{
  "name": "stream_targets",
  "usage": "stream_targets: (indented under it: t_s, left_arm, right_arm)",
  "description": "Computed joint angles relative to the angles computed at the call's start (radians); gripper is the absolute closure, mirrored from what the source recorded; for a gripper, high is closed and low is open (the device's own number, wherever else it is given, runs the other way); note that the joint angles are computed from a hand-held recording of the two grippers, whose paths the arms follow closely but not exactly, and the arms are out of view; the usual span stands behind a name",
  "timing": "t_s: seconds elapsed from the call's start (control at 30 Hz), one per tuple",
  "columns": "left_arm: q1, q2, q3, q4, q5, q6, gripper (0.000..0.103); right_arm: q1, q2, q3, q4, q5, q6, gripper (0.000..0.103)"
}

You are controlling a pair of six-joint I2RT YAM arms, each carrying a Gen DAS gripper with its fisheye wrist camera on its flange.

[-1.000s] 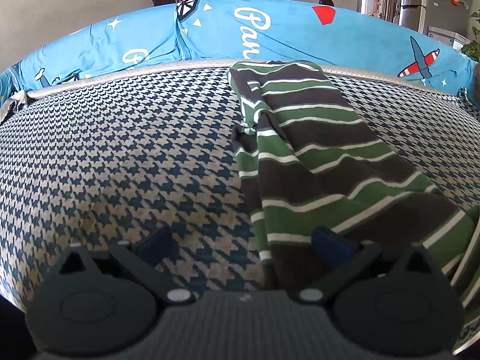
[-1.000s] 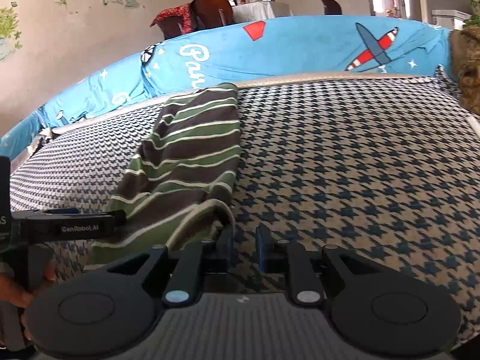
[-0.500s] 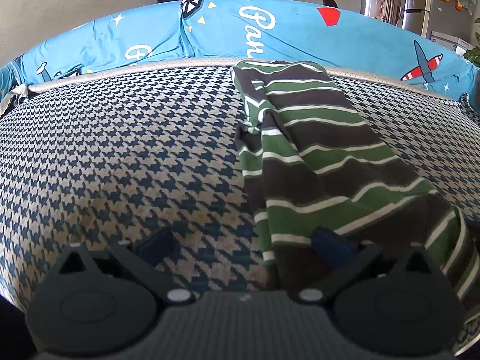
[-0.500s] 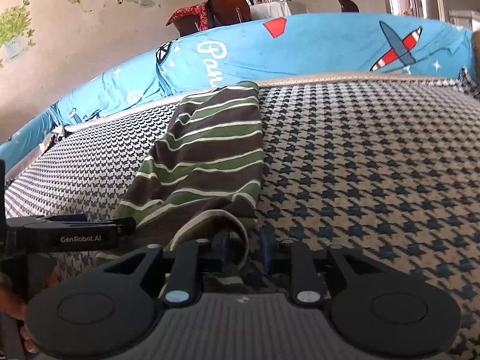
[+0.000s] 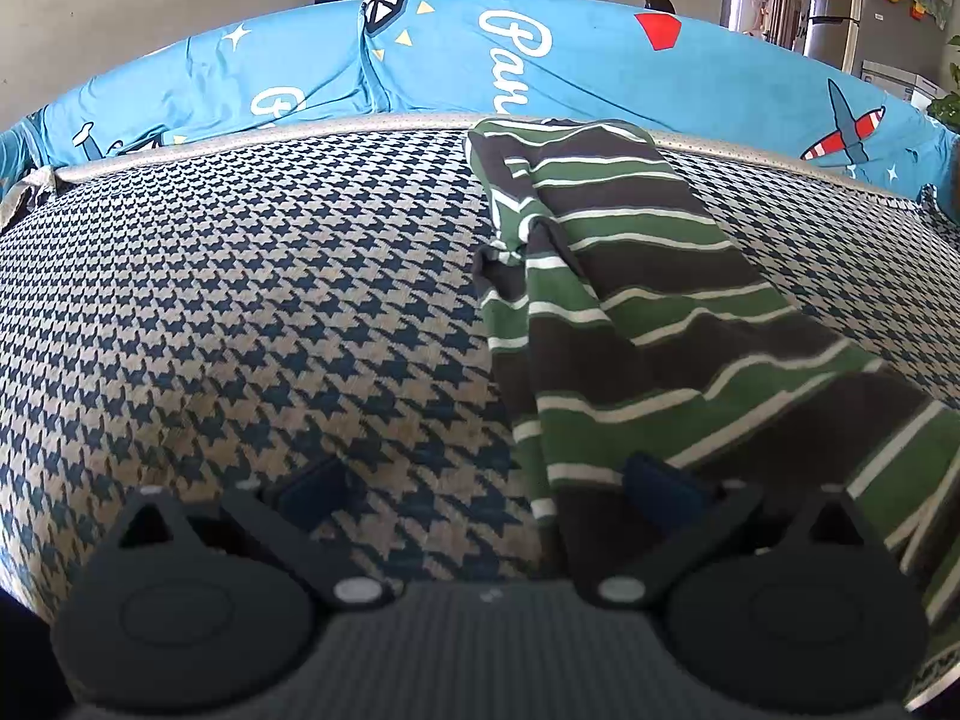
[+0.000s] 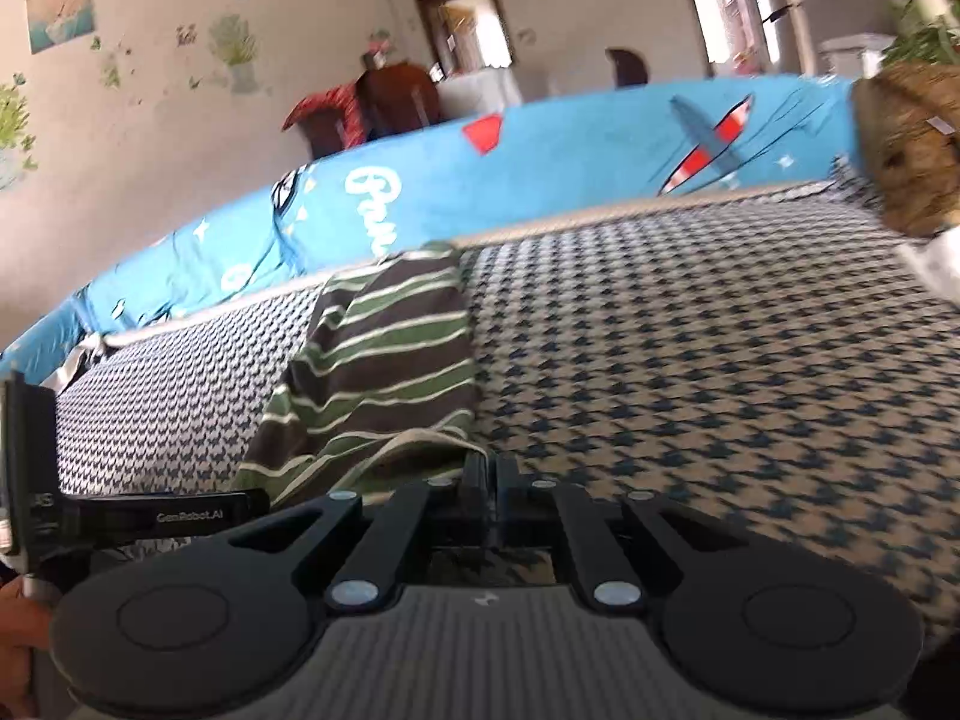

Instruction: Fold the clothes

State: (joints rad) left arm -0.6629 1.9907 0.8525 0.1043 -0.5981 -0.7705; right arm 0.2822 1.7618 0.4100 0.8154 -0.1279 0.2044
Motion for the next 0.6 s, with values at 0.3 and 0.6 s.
stream_targets:
  t_s: [0.3,0.6]
  left_arm:
    - [-0.009,-0.020,-0.013,-0.023,-0.001,-0.030,0.000]
    - [-0.016,-0.026,-0.019,-0.029,-0.010,-0.035,0.000]
  right_arm:
    - [-0.063,-0.151,-0.132,-0.083,0.022,0.022,0.100]
    - [-0.036,-0.006,-0.040,-0.069,-0.010,-0.018,0.091]
